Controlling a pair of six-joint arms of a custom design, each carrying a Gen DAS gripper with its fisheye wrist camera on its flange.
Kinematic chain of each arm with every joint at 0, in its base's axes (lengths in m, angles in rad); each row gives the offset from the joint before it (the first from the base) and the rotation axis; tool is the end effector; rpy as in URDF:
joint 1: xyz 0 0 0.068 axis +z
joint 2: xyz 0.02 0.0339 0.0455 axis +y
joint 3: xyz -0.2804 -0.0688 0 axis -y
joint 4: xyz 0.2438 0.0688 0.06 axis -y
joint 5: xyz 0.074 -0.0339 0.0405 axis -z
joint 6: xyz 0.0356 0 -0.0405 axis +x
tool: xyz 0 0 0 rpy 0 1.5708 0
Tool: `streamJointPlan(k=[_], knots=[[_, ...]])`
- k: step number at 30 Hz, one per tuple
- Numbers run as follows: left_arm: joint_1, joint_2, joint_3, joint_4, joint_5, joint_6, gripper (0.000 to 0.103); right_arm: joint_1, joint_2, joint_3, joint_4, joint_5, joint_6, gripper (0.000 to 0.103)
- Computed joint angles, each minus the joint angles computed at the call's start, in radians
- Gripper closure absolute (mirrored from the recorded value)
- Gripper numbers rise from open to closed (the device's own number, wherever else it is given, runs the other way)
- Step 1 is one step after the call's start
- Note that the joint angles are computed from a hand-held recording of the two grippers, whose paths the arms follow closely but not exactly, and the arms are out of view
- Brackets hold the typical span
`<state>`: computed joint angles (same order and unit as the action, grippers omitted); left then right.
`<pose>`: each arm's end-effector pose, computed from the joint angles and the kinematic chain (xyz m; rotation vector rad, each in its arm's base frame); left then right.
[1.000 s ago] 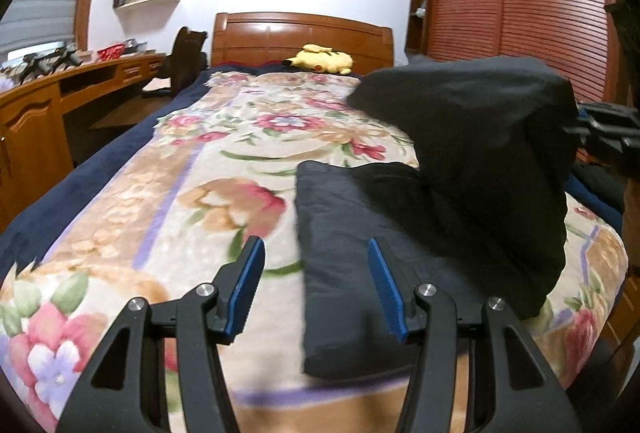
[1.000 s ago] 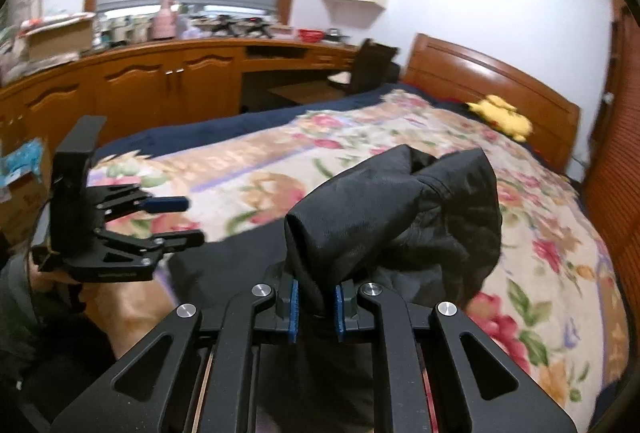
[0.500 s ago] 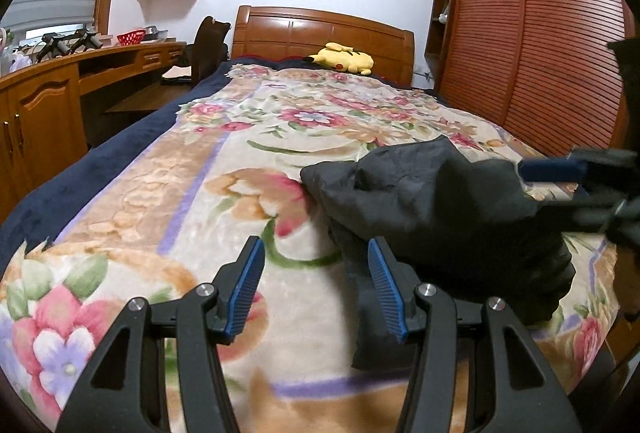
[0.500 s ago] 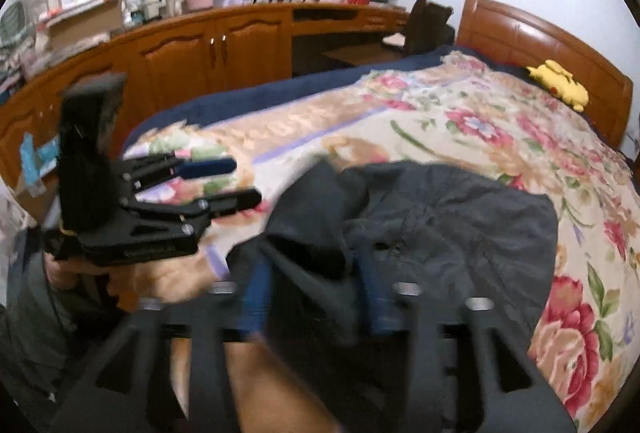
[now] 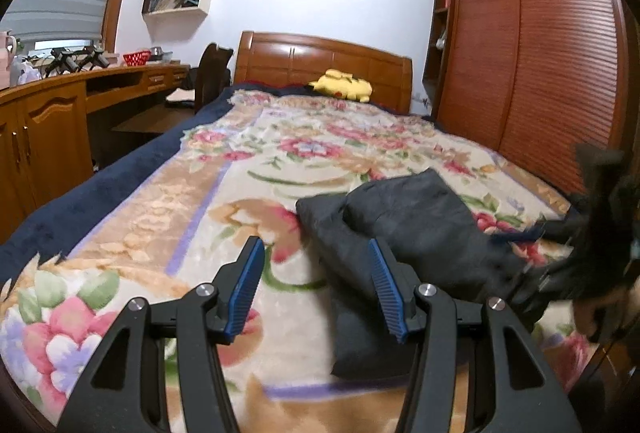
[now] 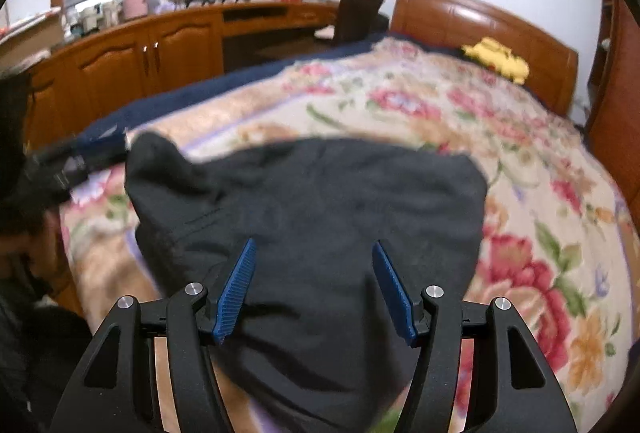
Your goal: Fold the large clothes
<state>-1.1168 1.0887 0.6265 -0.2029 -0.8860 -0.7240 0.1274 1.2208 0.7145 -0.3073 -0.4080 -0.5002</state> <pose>0.1173 -0.1775 0.2474 -0.0602 1.9759 -0.1925 0.2357 0.0444 0.2336 -0.8946 2.1404 0.2996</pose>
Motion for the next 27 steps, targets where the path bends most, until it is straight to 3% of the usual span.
streamJointPlan(k=[8,16,21,27], knots=[[-0.033,0.068,0.055,0.001,-0.005,0.013,0.050,0.071,0.077,-0.071,0.063,-0.006,0.014,0.050],[-0.049,0.182,0.122,0.003,0.033,0.032,0.050,0.041,0.047,-0.047,0.003,-0.022,0.001,0.050],[-0.043,0.225,0.144,0.002,0.059,0.050,0.050,-0.012,-0.022,-0.046,-0.044,-0.043,-0.049,0.040],[-0.046,0.237,0.149,0.007,0.066,0.048,0.050,-0.112,-0.091,-0.060,-0.022,-0.052,-0.083,0.039]])
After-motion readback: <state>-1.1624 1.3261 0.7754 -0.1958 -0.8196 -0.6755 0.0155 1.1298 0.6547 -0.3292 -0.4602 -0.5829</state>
